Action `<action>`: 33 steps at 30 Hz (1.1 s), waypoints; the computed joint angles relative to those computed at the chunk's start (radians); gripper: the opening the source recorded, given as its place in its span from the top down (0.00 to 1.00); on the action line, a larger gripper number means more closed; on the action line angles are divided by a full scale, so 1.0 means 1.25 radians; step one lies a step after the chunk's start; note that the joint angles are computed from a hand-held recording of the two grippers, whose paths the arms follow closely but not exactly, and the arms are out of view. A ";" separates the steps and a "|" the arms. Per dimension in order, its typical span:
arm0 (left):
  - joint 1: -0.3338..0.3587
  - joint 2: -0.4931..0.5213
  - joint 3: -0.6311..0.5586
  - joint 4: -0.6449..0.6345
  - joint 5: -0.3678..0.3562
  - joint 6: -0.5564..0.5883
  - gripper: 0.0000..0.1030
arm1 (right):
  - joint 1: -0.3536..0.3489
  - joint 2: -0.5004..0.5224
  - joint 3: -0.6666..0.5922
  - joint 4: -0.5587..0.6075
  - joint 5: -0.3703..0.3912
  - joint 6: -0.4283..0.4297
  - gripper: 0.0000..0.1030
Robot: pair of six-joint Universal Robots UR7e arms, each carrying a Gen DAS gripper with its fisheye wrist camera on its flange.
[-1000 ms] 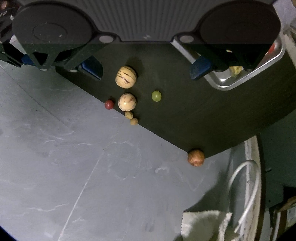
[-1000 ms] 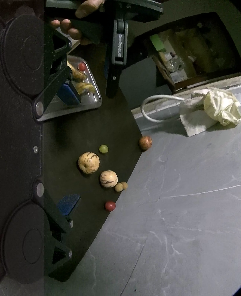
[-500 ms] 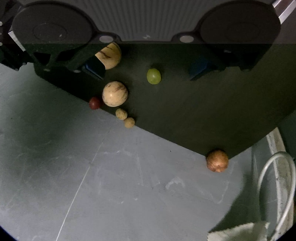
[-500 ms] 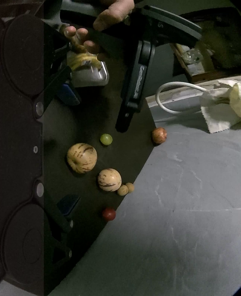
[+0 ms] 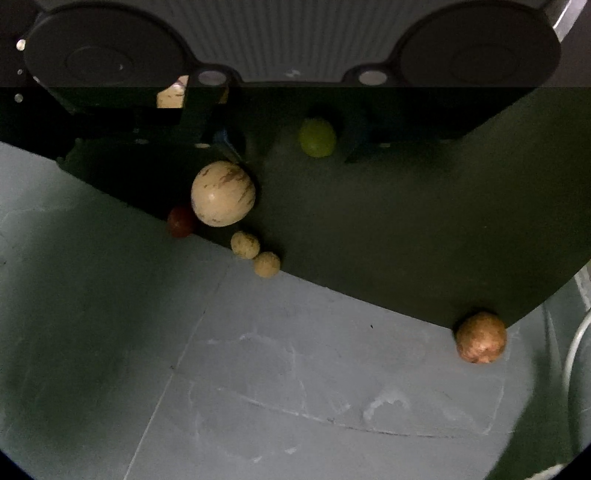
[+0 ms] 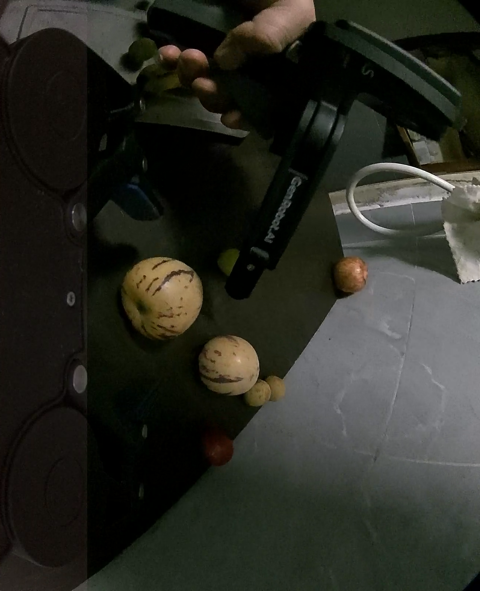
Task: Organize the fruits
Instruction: 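Close the right tool on the striped pepino melon while the left tool grasps a green grape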
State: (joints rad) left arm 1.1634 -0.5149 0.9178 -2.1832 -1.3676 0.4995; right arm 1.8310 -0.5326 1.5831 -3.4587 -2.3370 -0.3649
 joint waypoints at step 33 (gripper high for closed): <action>0.007 0.044 -0.097 0.123 0.018 0.068 0.77 | -0.026 0.000 -0.029 0.073 0.043 -0.015 0.46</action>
State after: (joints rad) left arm 1.1722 -0.4594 0.7971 -2.0292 -1.3455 0.5839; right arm 1.7982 -0.5328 1.5470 -3.3672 -2.2828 -0.3837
